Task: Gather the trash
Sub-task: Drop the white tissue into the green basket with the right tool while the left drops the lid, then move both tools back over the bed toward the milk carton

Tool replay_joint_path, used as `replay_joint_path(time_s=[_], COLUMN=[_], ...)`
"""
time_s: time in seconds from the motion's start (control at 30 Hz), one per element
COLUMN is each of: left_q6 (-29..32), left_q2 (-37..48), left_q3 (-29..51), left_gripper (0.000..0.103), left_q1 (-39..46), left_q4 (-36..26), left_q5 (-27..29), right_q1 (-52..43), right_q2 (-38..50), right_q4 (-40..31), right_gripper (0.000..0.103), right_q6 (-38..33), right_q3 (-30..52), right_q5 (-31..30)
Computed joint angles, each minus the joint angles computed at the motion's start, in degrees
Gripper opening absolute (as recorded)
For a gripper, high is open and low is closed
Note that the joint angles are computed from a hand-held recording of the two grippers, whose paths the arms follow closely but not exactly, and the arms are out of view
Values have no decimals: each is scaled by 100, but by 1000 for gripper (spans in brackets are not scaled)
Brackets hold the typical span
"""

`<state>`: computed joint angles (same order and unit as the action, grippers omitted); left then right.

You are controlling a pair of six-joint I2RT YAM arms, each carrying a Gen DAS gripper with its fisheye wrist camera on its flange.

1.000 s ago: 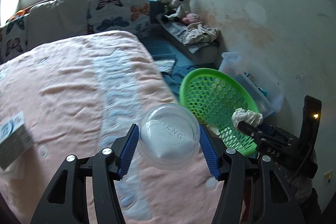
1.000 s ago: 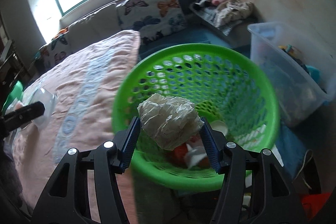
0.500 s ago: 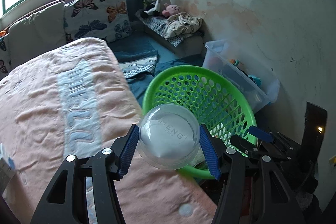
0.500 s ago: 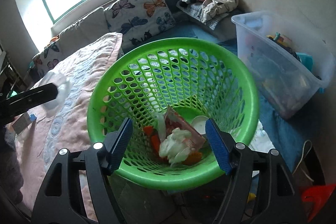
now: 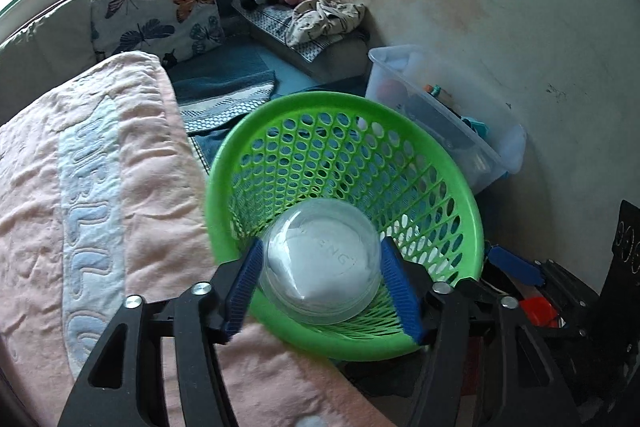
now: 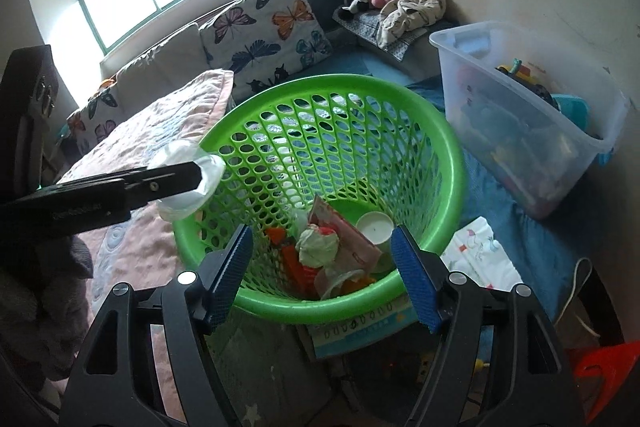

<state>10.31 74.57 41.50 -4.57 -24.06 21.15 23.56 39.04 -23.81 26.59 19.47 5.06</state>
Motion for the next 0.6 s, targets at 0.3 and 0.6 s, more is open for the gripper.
replay_joint_path(time_s=[0.3, 0.6], left_q6=[224, 1292], left_q2=[-289, -1042], left_q3=[-133, -278], left_gripper=[69, 69], left_q1=[271, 1789], left_q4=[-108, -902], left_q5=[209, 899], right_q1=[385, 1417], right_q2=[-140, 68], right_q4=[-203, -137], right_gripper=[72, 72], right_q6=[204, 700], right_q3=[88, 266], right_q5=[211, 671])
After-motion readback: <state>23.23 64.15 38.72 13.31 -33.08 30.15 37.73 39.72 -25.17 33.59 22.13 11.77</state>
